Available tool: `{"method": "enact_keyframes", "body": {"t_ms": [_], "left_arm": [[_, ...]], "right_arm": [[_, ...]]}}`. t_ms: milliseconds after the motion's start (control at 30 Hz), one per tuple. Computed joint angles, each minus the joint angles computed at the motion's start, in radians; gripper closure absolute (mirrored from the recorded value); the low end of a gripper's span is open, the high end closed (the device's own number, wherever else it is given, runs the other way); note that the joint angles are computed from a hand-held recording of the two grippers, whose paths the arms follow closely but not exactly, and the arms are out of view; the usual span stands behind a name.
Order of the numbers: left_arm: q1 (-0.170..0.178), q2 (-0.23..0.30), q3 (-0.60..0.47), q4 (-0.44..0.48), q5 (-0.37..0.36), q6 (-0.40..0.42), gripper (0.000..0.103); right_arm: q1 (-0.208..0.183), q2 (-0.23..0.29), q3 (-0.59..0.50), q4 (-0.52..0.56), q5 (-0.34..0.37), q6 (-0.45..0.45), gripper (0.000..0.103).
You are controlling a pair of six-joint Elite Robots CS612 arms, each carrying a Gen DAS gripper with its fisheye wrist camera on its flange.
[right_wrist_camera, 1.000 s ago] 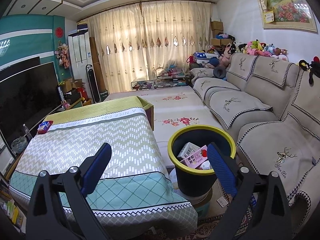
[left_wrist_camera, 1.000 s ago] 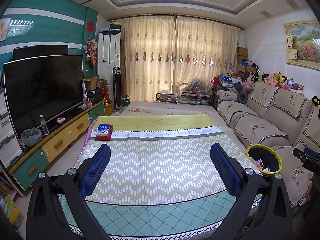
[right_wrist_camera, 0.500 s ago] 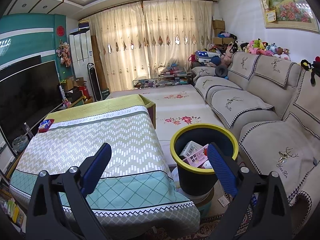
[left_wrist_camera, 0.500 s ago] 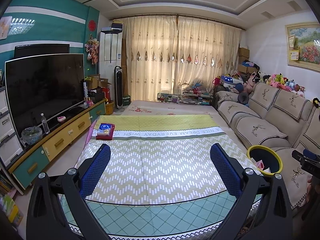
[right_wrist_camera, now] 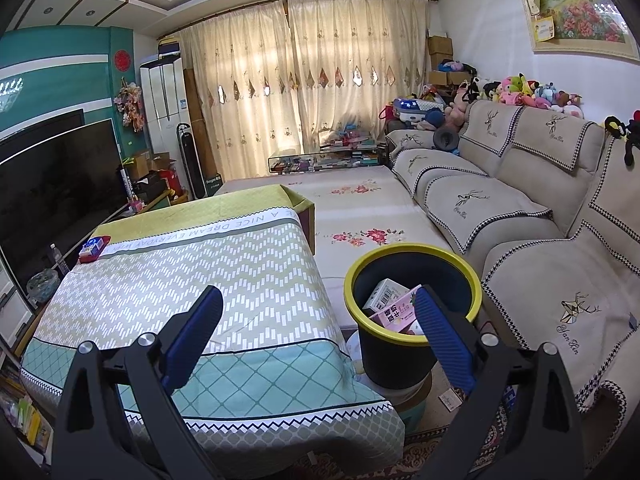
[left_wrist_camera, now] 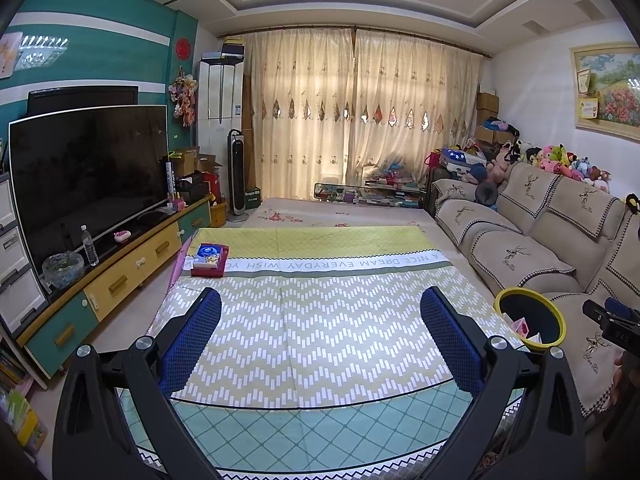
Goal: Collect trash
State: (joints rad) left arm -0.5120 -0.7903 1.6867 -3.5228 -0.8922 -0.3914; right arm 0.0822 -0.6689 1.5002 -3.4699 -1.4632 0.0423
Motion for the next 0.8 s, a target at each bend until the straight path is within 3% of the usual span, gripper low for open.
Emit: {"method": "enact_keyframes", "body": {"t_ms": [800], "left_arm": [[0.004, 0.003, 0.003, -0.001, -0.001, -0.009, 0.005]], "right_arm": [[0.002, 0.003, -0.002, 0.002, 0.002, 0.001, 0.011]]}}
